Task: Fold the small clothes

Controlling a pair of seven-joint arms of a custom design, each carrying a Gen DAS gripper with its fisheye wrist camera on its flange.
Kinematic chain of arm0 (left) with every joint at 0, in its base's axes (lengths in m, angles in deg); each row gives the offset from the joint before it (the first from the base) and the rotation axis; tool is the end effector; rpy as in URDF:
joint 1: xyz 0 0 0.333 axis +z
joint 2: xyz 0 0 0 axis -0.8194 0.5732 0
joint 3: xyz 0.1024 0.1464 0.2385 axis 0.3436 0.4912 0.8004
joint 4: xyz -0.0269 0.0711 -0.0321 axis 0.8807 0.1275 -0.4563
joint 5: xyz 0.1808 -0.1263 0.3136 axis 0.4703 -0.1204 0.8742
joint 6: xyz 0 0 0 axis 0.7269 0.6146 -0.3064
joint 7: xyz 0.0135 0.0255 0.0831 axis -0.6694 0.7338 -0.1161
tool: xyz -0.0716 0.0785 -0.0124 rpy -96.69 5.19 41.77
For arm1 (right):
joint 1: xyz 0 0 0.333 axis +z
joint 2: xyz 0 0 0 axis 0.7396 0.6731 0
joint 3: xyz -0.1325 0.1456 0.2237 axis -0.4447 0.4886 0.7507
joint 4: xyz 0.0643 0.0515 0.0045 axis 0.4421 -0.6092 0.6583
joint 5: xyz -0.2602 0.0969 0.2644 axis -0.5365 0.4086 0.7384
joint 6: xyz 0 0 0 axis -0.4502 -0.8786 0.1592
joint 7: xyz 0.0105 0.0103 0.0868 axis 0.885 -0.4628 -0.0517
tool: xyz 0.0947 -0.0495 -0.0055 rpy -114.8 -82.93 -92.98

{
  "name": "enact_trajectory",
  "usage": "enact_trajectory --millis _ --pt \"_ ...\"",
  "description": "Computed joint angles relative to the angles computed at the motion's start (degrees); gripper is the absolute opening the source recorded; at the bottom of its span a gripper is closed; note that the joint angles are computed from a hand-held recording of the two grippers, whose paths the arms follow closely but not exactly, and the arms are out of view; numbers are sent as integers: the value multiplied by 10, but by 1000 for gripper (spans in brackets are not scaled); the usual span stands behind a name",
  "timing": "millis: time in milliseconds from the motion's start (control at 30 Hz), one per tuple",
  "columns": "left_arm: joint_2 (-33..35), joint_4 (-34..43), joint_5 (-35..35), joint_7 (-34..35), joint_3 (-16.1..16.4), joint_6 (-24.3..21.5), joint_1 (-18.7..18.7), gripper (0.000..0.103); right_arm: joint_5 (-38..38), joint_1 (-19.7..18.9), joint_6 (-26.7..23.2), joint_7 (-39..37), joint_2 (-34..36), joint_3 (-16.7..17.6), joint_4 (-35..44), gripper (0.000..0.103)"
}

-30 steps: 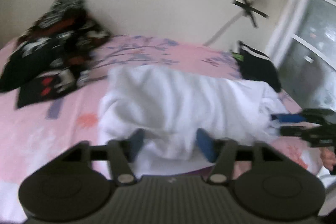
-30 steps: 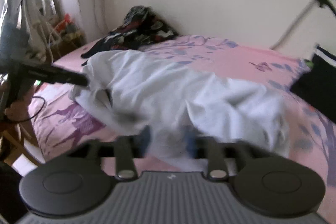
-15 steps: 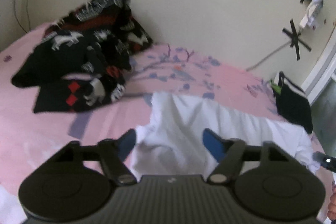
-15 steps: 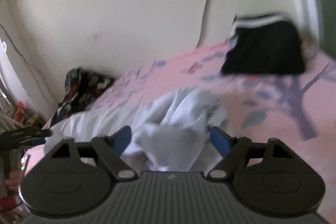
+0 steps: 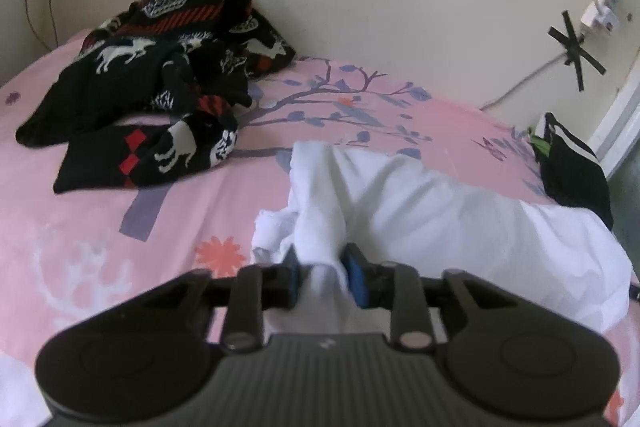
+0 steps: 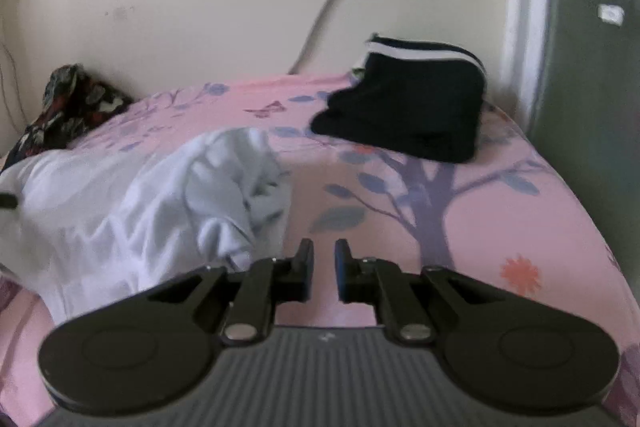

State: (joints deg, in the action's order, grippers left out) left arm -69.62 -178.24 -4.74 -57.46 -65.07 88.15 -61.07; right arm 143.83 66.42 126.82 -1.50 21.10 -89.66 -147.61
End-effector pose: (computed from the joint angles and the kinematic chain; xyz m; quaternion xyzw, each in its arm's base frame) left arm 0.3914 -0.1773 0.5458 -0.7989 0.4569 -0.3054 0.2443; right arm 0.4520 0.0396 0.4721 -0.6864 0.5364 -0.2269 0.4354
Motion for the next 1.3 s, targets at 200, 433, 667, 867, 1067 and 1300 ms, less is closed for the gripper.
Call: enact_trajectory --millis 200,433,667,867,1067,1300 --pt "-25 4 30 -30 -12 13 29 54 148 -6 -100 -57 -6 -21 43 72" --pt "31 35 38 -24 -8 9 31 59 1 -19 -93 70 97 51 113 76" --pt "67 33 65 -38 -7 25 40 54 -106 -10 -10 142 166 71 145 47" --pt "87 43 135 -67 -27 11 49 56 -75 -13 8 104 175 73 148 52" --pt "78 26 201 -121 -35 23 54 60 -74 -10 19 114 167 75 139 58" --pt "81 29 209 -127 -28 16 43 66 49 13 66 0 122 71 115 74"
